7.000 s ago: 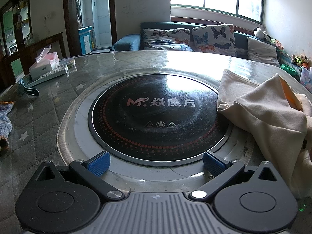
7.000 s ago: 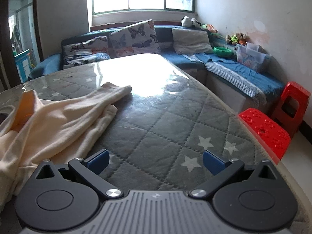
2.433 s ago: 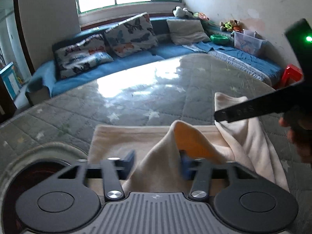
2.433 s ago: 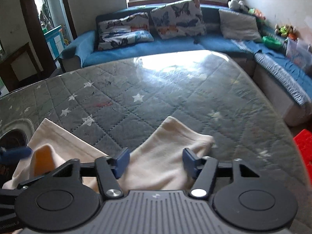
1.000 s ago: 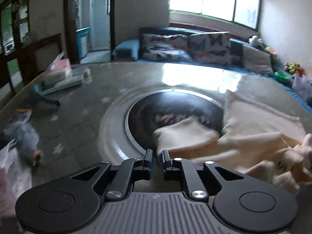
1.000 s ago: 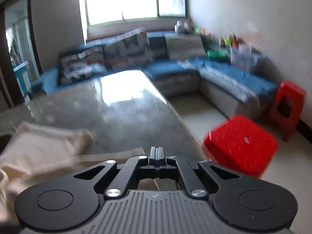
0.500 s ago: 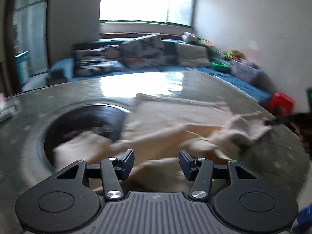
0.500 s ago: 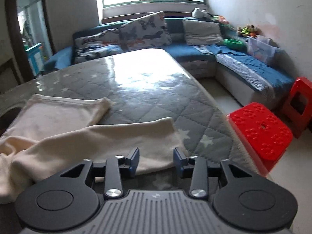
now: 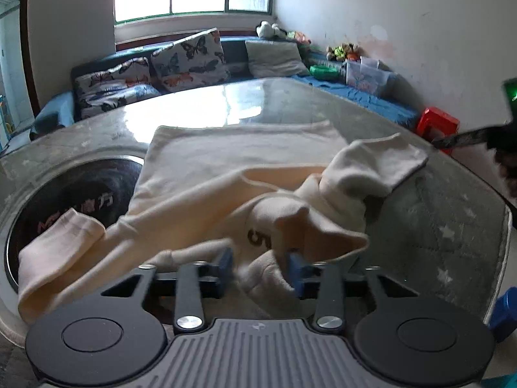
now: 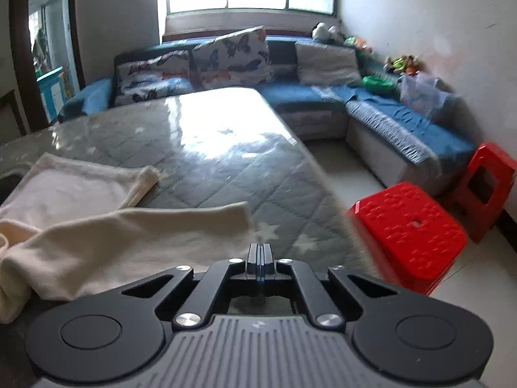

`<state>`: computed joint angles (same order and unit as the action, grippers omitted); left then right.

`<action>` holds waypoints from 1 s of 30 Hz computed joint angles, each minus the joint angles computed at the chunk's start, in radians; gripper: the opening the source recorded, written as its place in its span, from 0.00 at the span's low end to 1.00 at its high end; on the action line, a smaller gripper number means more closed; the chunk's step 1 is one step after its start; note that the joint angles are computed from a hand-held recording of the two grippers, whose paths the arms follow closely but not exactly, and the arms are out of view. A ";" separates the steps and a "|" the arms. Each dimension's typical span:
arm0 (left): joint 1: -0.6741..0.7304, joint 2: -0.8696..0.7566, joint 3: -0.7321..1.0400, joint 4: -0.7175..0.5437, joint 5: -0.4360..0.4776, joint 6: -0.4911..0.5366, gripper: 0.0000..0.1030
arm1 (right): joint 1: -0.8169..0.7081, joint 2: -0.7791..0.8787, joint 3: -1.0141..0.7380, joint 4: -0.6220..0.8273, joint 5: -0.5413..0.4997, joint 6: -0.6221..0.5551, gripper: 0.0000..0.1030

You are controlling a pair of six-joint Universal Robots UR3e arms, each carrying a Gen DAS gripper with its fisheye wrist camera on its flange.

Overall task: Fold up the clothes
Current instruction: 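Lift and shake the sweatshirt out with both tools, spreading it flat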

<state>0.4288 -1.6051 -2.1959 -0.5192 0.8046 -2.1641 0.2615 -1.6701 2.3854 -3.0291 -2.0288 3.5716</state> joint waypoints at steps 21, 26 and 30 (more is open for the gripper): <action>0.349 0.366 -0.017 -0.864 -0.129 0.720 0.07 | -0.070 0.110 0.007 -0.103 0.125 -0.003 0.34; 0.319 0.392 -0.005 -0.896 -0.195 0.744 0.10 | -0.047 0.076 0.011 -0.079 0.100 0.005 0.08; 0.229 0.367 -0.050 -0.694 -0.228 0.638 0.24 | 0.025 -0.009 0.027 -0.009 0.004 0.014 0.07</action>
